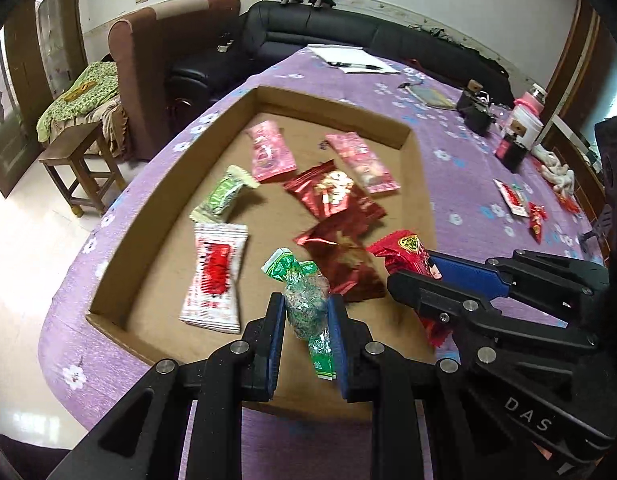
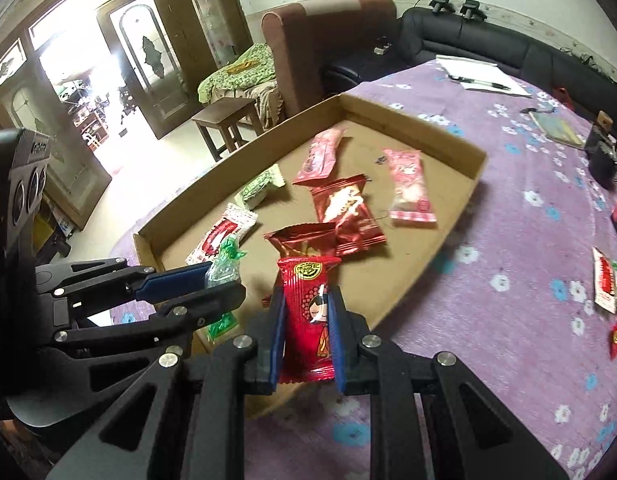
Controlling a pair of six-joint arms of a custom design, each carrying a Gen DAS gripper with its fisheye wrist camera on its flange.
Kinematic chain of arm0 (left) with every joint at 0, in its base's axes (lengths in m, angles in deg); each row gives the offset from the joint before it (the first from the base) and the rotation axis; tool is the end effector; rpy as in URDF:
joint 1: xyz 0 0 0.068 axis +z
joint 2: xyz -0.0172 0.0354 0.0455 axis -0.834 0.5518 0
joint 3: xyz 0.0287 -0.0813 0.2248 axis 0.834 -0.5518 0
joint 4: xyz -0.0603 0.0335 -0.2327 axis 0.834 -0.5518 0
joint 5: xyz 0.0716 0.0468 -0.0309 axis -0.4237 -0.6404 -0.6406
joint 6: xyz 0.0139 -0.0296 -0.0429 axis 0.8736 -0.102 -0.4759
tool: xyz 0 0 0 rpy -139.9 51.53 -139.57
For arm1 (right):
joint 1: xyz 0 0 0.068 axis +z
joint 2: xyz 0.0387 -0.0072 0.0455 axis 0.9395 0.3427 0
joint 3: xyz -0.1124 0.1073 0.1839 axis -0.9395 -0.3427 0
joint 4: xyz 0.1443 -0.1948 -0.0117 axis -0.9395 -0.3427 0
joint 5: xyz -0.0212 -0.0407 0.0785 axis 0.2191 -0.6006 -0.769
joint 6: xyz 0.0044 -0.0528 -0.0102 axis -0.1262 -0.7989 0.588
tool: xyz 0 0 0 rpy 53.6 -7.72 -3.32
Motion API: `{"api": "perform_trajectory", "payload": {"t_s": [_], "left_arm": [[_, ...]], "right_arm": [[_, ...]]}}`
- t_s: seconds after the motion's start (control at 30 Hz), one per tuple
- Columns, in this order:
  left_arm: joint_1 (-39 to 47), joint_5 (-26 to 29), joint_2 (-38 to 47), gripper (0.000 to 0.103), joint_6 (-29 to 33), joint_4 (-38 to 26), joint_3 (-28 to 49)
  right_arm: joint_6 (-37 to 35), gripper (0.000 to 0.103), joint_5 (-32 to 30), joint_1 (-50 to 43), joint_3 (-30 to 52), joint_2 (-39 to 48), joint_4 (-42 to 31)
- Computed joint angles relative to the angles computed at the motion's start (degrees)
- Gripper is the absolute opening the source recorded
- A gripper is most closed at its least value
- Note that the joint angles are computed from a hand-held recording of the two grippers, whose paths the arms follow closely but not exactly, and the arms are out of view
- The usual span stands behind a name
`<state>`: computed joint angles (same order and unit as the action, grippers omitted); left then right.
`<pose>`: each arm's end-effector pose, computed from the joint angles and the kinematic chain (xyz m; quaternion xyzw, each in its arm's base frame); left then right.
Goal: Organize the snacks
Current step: 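Carry the green packet and red candy bar over the cardboard box with both grippers, then open both grippers to drop the green packet and red bar into the box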
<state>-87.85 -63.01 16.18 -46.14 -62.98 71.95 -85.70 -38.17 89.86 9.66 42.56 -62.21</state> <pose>0.2435 -0.1402 0.1168 -0.0165 0.9553 -0.0612 0.2887 0.2716 0.1082 0.1179 -0.2358 0.9174 0.1643 0.2752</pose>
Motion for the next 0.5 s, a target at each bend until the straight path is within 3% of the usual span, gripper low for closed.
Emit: {"api": "perform_trajectory", "payload": {"t_s": [0.5], "left_arm": [[1.54,-1.55,6.46,0.023,0.7,-1.3,4.15]], "right_arm": [[0.76,0.02,-1.76,-0.57,2.35,5.3,0.77]]}}
